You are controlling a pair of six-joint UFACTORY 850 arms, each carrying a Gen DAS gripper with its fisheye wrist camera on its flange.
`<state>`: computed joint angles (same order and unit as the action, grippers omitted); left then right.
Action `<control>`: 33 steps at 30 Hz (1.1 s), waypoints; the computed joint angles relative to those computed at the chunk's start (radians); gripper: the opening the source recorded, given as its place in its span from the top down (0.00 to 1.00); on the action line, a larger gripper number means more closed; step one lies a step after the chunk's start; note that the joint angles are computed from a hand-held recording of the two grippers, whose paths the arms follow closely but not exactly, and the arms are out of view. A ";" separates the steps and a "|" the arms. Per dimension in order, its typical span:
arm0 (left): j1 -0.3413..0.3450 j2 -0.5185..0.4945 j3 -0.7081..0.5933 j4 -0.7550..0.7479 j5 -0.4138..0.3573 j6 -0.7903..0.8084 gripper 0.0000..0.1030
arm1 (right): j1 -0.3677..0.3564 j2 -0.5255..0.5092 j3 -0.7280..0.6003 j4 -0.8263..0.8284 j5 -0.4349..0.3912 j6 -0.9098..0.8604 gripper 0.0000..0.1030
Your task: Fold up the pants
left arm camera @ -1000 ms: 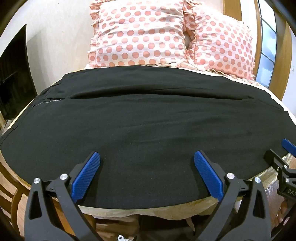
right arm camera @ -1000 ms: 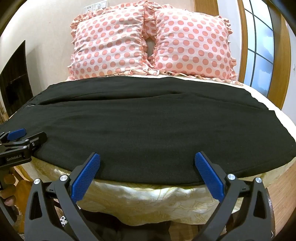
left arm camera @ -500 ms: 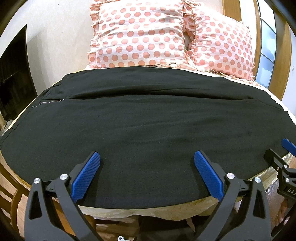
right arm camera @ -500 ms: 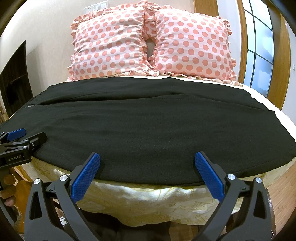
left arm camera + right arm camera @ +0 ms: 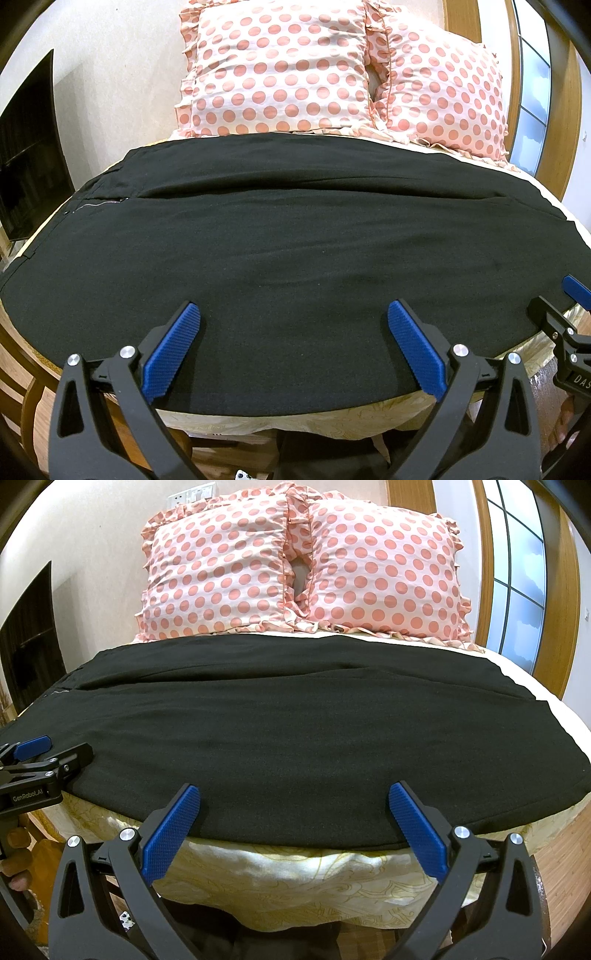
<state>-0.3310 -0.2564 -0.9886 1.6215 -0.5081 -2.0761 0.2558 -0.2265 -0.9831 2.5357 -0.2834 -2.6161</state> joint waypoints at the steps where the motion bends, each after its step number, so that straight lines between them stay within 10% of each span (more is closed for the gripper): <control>1: 0.000 0.000 0.000 0.000 0.000 0.000 0.02 | 0.000 0.000 0.000 0.001 0.000 -0.002 0.01; 33: -0.002 0.001 0.003 0.010 -0.004 -0.010 0.02 | -0.003 0.000 0.005 0.012 -0.010 -0.015 0.01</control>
